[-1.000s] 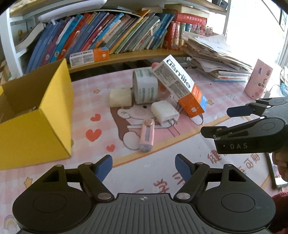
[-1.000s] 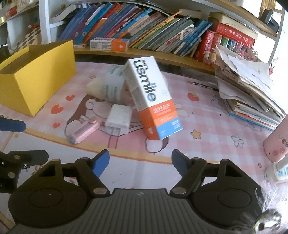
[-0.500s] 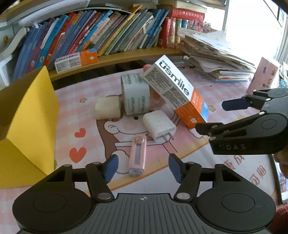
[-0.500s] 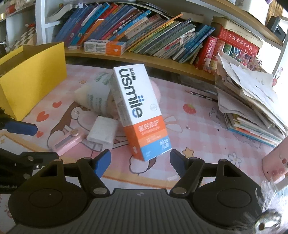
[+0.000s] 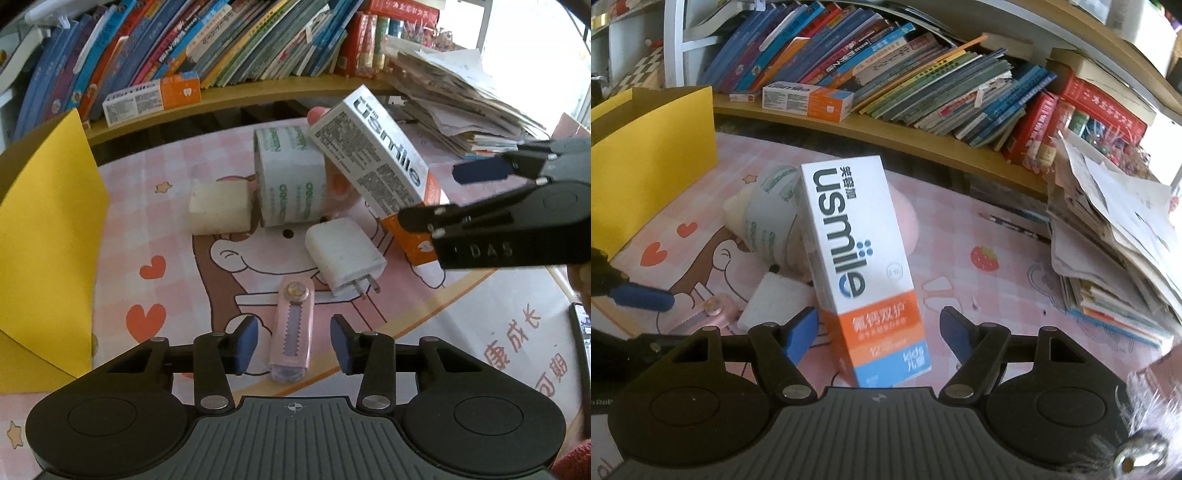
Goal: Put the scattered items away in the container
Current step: 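Grasp the pink lighter with the left gripper while the right gripper grasps the usmile toothpaste box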
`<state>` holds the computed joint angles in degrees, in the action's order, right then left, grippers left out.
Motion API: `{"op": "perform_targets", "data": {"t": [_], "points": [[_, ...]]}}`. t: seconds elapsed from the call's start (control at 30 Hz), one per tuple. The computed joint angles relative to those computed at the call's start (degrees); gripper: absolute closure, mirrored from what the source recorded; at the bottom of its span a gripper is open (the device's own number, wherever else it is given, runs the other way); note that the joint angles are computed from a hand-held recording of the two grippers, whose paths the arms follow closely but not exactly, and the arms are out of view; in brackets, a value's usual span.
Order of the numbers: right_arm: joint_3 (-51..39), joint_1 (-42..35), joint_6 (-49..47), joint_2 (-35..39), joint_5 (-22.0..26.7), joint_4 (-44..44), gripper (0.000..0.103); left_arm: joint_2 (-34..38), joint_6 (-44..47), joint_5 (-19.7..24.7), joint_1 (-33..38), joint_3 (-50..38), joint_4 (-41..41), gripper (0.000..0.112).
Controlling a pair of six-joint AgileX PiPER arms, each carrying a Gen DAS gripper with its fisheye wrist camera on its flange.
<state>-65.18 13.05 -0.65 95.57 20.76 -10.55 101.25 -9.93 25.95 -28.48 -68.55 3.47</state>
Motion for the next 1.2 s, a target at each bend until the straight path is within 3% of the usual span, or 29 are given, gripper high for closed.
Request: {"op": "perform_targets", "data": {"t": [0.23,0.3,0.43,0.67,1.2], "points": [[-4.02,-1.05,-8.07,3.19,1.38,6.57,0.038,1.33,2.49,1.01,0.74,-0.7,-2.41,0.086],[-4.45,-1.13,-10.19,3.54,1.68,8.5,0.044,1.28,3.05,0.68,0.8,-0.48,-2.72,0.086],[-4.18,-0.67,-9.01,3.53,1.33,7.06,0.043,1.23,4.28,0.07,1.0,-0.12,-3.28,0.089],[-3.08,-2.05,-13.82,1.68,2.82,13.7,0.048,-0.32,5.17,-0.49,1.24,1.06,-3.89,0.09],[6.97,-1.07,-5.32,-9.71,4.0,12.17,0.052,-9.12,-0.42,-3.93,-0.05,7.99,1.57,0.09]]}}
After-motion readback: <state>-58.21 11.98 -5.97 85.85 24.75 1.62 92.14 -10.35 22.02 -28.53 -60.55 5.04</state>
